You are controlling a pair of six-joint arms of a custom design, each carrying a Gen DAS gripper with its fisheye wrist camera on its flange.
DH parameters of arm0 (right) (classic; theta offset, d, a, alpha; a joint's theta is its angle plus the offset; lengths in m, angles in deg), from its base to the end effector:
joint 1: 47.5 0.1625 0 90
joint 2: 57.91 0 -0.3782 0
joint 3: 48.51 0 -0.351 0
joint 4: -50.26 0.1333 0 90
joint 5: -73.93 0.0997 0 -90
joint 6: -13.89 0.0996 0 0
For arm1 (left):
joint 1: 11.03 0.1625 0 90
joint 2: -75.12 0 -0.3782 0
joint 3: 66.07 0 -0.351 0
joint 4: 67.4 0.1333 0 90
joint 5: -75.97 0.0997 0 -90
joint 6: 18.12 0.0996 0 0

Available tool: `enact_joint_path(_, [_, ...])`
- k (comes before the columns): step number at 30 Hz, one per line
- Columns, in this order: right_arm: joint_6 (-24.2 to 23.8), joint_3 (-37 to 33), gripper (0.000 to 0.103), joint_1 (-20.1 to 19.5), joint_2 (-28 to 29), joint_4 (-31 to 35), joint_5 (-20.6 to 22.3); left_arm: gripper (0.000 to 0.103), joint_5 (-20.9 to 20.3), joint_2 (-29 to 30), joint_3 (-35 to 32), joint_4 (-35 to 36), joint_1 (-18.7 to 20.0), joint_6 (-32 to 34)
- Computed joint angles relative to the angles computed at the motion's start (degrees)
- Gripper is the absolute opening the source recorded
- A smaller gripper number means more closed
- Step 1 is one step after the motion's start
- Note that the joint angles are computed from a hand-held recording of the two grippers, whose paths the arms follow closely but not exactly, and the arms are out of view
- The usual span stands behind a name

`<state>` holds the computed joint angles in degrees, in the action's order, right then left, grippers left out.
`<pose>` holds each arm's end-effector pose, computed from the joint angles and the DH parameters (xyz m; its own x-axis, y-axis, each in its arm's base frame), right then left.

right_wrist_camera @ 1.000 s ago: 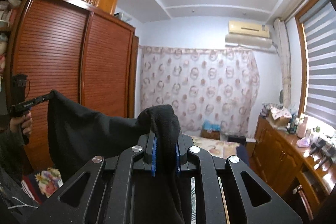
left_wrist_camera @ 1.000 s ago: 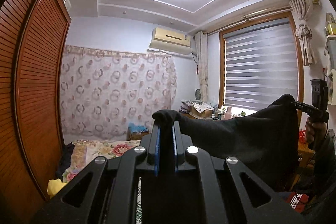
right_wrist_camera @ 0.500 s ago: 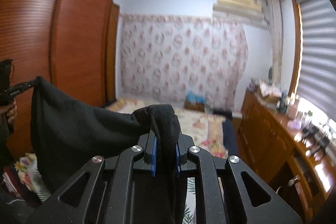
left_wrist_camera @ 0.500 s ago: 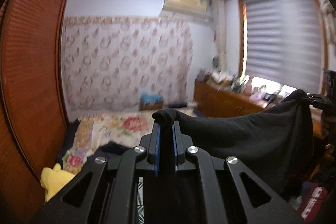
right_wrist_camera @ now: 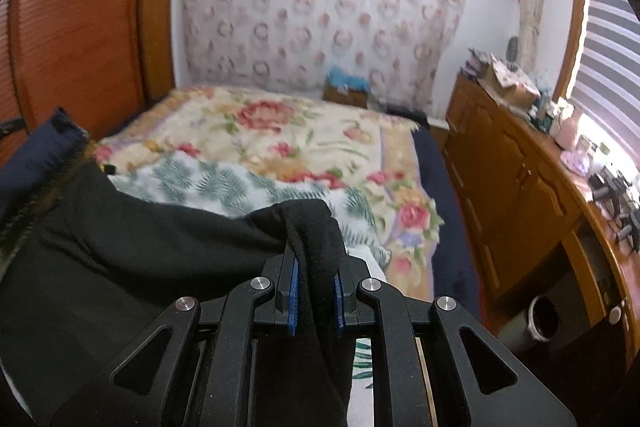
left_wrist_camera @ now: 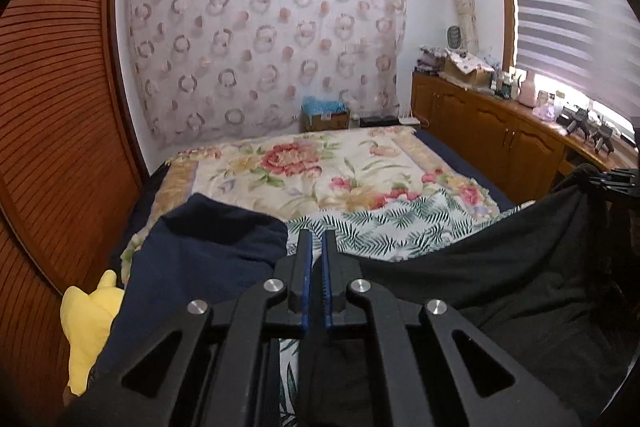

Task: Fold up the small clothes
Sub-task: 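Grasp the black T-shirt with both tools and lift it off the bed, then lay the lifted T-shirt flat on the bed and open both tools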

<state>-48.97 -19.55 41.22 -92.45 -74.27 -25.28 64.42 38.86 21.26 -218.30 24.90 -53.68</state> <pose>0.0994 -0.8029 0.4001 -0.4643 -0.6233 0.6292 -0.8684 0.4602 -0.1850 -0.3723 -0.5550 0.1105 -0.6698 -0.2842 -0.6860 0.5020 0.5076 -0.7003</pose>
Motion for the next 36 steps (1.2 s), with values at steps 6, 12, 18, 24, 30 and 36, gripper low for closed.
enact_joint_path(6, [3.55, -10.42, 0.038, 0.36, 7.16, 2.1, -8.35, 0.011, -6.21, -1.72, 1.4, 6.74, -0.22, -5.75])
enact_joint_path(12, [4.03, 2.38, 0.046, -0.73, -1.36, -3.48, -5.6, 0.021, -13.22, -1.02, 2.1, 12.63, -1.49, -10.18])
enact_joint_path(18, [2.72, 19.5, 0.047, -3.14, -13.05, -3.83, -1.61, 0.024, -17.51, -0.42, 4.92, 13.98, -2.32, -15.66])
enact_joint_path(24, [3.42, 29.18, 0.047, -5.89, -18.99, -3.18, -2.34, 0.026, -20.38, -0.01, 7.03, 15.63, -2.27, -19.94])
enact_joint_path(30, [5.13, 34.73, 0.057, -7.78, -22.55, -2.86, -2.6, 0.027, -21.56, -0.06, 7.85, 17.88, -1.87, -23.15])
enact_joint_path(36, [6.04, 35.54, 0.057, -8.08, -22.78, -1.79, -3.89, 0.028, -20.68, 0.57, 7.69, 17.95, -1.8, -23.88])
